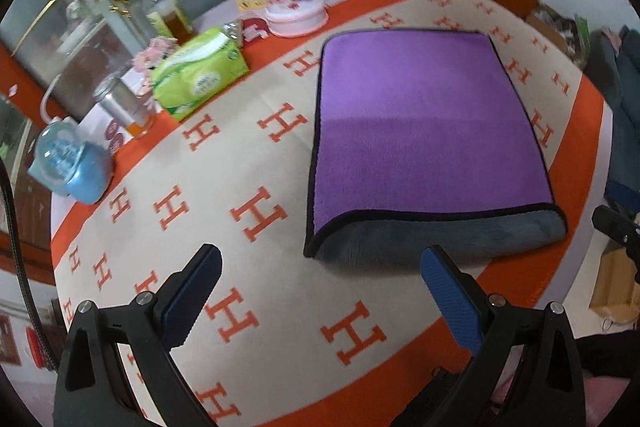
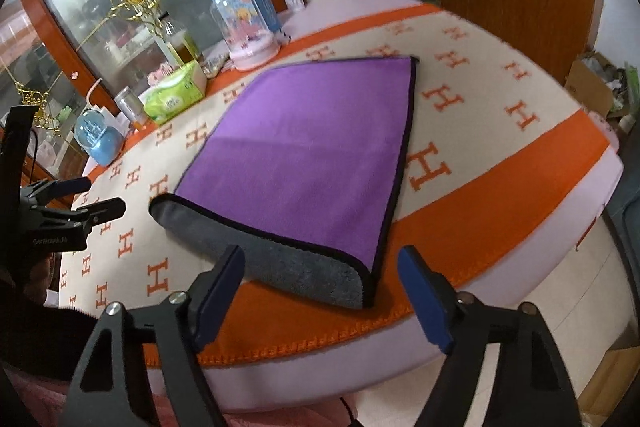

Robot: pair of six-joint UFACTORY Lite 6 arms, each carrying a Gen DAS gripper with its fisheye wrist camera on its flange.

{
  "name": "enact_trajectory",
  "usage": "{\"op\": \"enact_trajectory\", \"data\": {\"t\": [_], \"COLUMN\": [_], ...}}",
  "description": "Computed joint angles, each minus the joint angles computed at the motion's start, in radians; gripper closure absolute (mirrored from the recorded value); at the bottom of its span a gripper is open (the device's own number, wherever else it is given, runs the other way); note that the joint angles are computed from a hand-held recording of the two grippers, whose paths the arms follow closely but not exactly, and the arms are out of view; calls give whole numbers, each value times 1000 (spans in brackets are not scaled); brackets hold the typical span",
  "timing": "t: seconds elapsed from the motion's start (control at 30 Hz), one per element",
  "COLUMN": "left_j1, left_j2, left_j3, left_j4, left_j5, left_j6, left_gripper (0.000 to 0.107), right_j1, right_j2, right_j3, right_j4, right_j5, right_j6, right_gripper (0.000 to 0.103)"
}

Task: Fold towel

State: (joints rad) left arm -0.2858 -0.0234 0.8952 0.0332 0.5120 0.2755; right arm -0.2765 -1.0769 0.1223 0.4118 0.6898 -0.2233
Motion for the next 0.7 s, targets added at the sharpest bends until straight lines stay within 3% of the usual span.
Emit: {"op": "enact_trajectory", "data": {"t": [0.3, 0.53, 0.7], "left_j1": [-34, -6, 11], "left_j2": [291, 440, 496], "left_j3": [142, 241, 287], "left_j4": [99, 49, -27], "left_j5": [-26, -9, 9], "left_j6": [-98, -55, 17], "left_gripper": [8, 8, 8], "right_j1": [-187, -209, -216], "right_j2": [417, 633, 690], "right_j3": [18, 64, 80], "right_j4": [351, 474, 488], "right_j5": [-115, -149, -136], "right_j6": [-501, -677, -720], "right_gripper": [51, 65, 75]}}
